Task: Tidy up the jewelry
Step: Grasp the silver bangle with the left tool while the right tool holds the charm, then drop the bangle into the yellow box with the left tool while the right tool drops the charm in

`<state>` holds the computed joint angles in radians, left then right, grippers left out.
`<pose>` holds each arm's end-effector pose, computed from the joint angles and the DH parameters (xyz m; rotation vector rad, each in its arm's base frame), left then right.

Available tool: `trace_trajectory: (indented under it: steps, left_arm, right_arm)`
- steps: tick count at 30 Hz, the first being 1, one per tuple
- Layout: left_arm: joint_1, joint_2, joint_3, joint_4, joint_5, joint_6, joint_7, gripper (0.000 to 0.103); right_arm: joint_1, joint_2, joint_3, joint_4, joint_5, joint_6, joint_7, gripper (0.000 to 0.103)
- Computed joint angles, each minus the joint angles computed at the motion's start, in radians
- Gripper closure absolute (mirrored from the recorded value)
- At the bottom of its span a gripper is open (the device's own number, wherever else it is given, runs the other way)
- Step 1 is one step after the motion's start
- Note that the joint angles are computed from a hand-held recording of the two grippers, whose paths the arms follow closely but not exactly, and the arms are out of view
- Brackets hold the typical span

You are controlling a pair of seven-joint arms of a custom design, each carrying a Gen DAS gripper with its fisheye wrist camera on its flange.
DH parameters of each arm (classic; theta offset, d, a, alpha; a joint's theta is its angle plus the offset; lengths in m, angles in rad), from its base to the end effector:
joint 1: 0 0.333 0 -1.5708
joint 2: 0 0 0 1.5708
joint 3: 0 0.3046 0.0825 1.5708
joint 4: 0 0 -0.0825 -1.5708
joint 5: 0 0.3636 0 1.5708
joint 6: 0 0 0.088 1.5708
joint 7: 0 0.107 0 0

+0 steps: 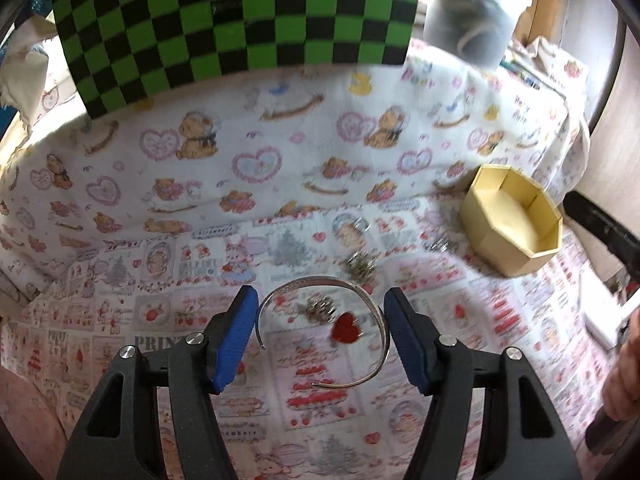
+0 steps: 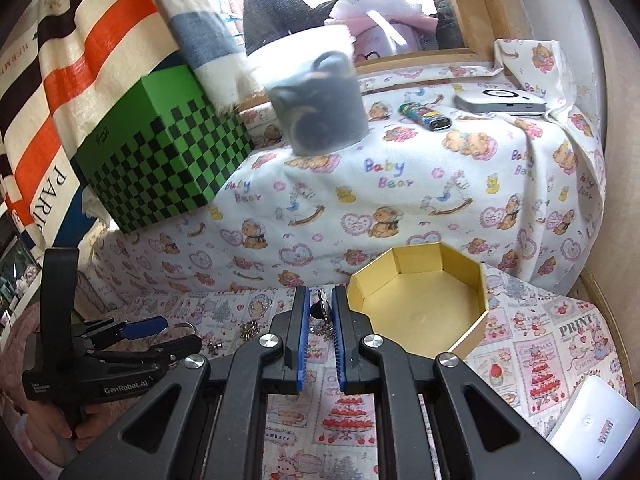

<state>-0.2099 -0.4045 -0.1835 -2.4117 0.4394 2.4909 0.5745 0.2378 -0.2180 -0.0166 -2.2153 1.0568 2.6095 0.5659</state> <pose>0.4116 -0.1799 0.5090 -2.1244 1.5488 -0.5653 0.5006 0.0928 0.5259 -1.8638 1.1726 -0.2362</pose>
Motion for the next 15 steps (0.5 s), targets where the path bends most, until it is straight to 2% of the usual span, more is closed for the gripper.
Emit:
trace_trajectory:
  steps: [2, 4, 5, 8, 10, 13, 15]
  left_arm:
    - [-0.013, -0.023, 0.017, -0.004, -0.026, 0.029, 0.019, 0.039]
    - [-0.014, -0.002, 0.014, 0.011, -0.034, 0.085, 0.005, 0.039]
    - [-0.014, 0.005, 0.014, 0.016, -0.040, 0.110, -0.003, 0.039]
    - [-0.031, 0.034, 0.033, 0.034, -0.083, 0.193, 0.010, 0.039]
    - [-0.045, 0.080, 0.051, 0.045, -0.121, 0.279, 0.031, 0.039]
    - [-0.085, 0.162, 0.082, 0.055, -0.210, 0.454, 0.088, 0.039]
    - [-0.101, 0.239, 0.081, 0.101, -0.247, 0.512, 0.119, 0.039]
  right_arm:
    - [-0.011, 0.015, -0.014, 0.024, -0.003, -0.038, 0.024, 0.091]
    - [-0.033, 0.047, -0.040, 0.064, 0.008, -0.134, 0.067, 0.091]
    - [-0.044, 0.062, -0.042, 0.077, 0.009, -0.147, 0.084, 0.091]
    - [-0.074, 0.110, -0.030, 0.111, -0.052, -0.143, 0.142, 0.091]
    - [-0.094, 0.139, -0.030, 0.135, -0.086, -0.173, 0.194, 0.091]
    - [-0.112, 0.151, -0.023, 0.146, -0.119, -0.176, 0.225, 0.091]
    - [-0.120, 0.155, -0.021, 0.151, -0.129, -0.166, 0.225, 0.091]
